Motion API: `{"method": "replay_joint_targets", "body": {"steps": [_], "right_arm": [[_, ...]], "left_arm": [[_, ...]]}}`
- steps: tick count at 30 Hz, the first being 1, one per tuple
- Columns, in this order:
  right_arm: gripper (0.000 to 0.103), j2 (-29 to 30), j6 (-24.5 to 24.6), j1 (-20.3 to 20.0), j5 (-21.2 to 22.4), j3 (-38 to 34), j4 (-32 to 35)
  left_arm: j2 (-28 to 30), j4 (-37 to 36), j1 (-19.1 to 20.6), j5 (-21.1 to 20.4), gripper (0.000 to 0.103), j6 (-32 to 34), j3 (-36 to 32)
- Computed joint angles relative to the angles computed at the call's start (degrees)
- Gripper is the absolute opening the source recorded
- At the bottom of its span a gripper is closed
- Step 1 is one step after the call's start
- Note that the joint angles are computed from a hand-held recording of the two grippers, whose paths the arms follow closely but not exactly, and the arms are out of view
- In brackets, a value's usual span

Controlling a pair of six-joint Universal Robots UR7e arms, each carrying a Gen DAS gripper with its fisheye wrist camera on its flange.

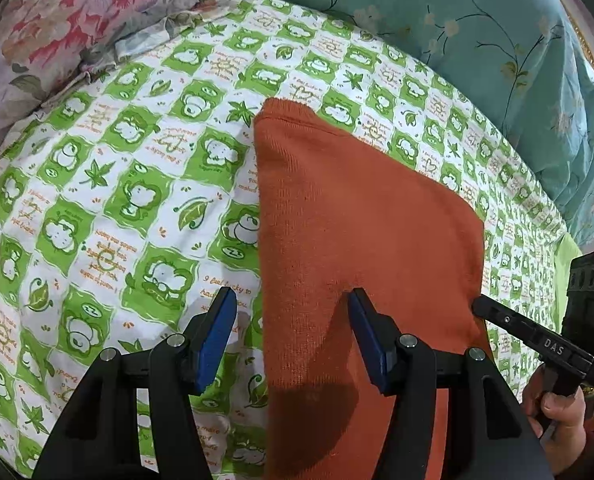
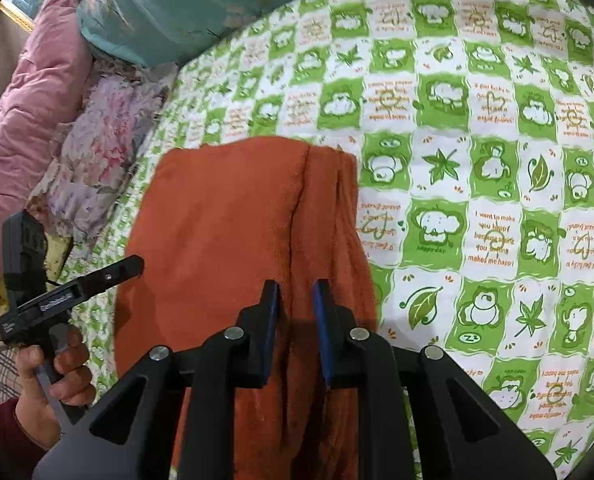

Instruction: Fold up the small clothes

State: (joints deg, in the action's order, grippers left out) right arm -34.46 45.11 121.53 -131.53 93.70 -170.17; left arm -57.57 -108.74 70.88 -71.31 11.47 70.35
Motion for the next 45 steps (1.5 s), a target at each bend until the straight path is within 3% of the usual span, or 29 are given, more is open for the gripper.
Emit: {"method": "replay_joint_targets", "body": {"steps": [5,14,15,16,17,21,24,28,34,38,42,45], "right_arm": [[0.028,0.2,0.8,0.7,-1.7,0.3,-1.9],[0.035,1.3,-0.3,-1.0,0.2,-1.3,-0.4],[0.033,1.2,-0.8,-1.2,0.7,-1.1,-1.5],[0.016,1.0,-1.6,-1.4,1.5,-0.6,-3.1],[0.012,0.5,-2.7,-1.5,2.9,0.2,-5.9],[0.011,-0.9,-10.7,0.4,4.9,3.1,-20.9],[0.011,-2.0,-7.9,-0.7,4.3,4.3,-15.5],[0.01,-1.4,-3.6,-3.7,5.4,6.7,-14.8],[0.01,-1.0,-1.4,-3.7,3.6,5.7,-12.9],[0.017,-2.2,0.1,-2.2,3.2,5.3,-9.8],[0.022,-3.6,-1.0,1.1,2.5,7.1,-11.3],[0.032,-4.0,0.6,3.9,2.3,8.7,-10.6]], "left_arm": [[0.2,0.6,0.1,-0.4,0.059,-0.5,-0.5],[0.7,1.1,0.1,-0.1,0.061,-0.5,-0.5],[0.8,1.2,0.0,0.1,0.061,-0.5,-0.5],[0.9,1.4,0.0,0.2,0.061,-0.6,-0.7],[1.0,1.7,-0.1,0.3,0.061,-0.7,-0.9],[0.4,-0.9,-1.4,2.4,0.061,1.8,0.7],[1.0,-2.1,-2.6,6.9,0.055,3.6,2.4],[1.8,-4.0,-3.0,8.1,0.052,5.1,3.3],[3.0,-2.8,-2.3,7.5,0.056,4.8,1.6],[-0.5,-2.5,-2.6,7.5,0.056,5.6,4.0],[-6.6,-2.0,-2.2,5.6,0.055,7.0,8.8],[-12.0,-2.0,-2.1,5.3,0.055,8.4,13.4]]}}
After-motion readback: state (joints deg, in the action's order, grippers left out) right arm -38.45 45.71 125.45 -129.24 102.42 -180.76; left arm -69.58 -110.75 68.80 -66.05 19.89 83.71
